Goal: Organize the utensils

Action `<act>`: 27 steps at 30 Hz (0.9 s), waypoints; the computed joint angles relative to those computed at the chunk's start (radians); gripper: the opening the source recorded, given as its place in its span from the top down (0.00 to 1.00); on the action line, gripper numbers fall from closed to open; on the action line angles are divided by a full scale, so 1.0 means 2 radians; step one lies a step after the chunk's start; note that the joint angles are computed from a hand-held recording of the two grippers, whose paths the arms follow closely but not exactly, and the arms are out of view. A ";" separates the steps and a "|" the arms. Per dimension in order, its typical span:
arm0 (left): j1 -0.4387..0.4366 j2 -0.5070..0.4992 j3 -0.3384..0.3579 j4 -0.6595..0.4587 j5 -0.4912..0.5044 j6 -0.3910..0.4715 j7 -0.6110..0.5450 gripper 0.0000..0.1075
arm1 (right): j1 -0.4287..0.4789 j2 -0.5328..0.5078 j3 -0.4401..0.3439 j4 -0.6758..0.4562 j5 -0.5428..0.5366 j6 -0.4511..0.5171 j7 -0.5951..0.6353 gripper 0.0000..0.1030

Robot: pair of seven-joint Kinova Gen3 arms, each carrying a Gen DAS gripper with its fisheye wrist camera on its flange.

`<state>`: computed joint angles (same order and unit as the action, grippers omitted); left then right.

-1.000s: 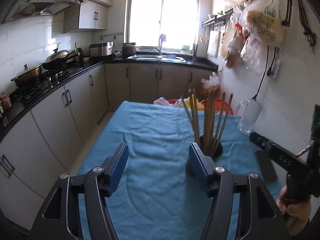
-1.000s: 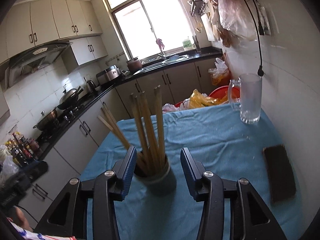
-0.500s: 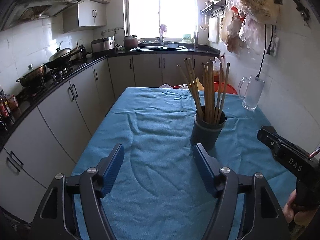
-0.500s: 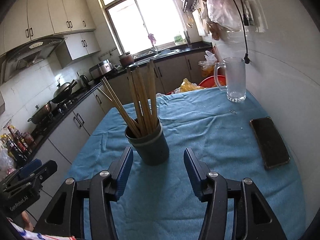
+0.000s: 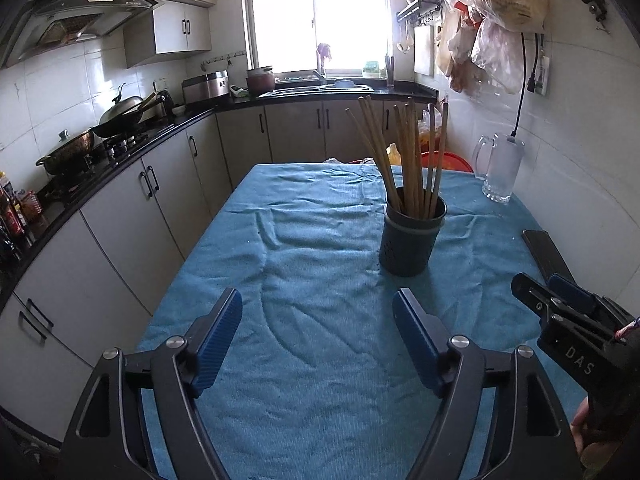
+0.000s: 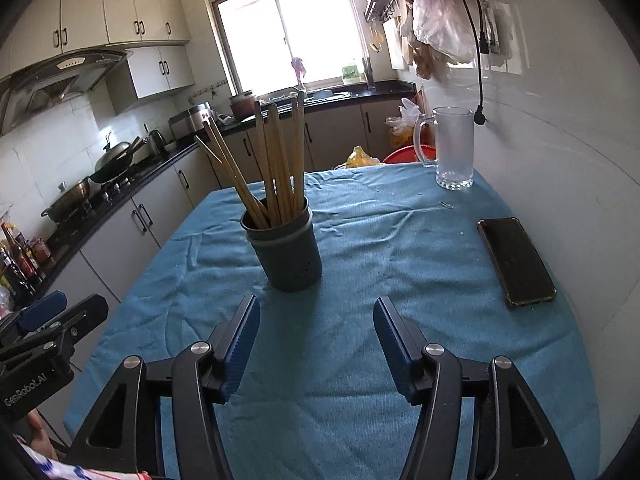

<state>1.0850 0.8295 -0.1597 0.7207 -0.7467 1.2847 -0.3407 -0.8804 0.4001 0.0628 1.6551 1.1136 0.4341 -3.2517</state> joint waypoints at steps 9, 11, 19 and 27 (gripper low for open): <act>0.003 -0.001 0.000 0.005 -0.004 0.003 0.007 0.28 | -0.003 0.002 -0.008 0.000 0.008 0.018 -0.014 0.35; 0.005 0.005 -0.003 -0.003 -0.007 0.013 0.007 0.27 | -0.001 0.006 -0.012 -0.004 0.001 0.022 -0.006 0.35; -0.005 0.015 0.002 -0.008 0.005 0.011 0.007 0.26 | -0.012 0.024 -0.009 -0.021 -0.004 0.057 0.004 0.35; 0.003 0.040 -0.025 -0.027 -0.018 0.029 0.021 0.12 | -0.005 0.039 -0.008 -0.036 -0.019 0.070 0.016 0.34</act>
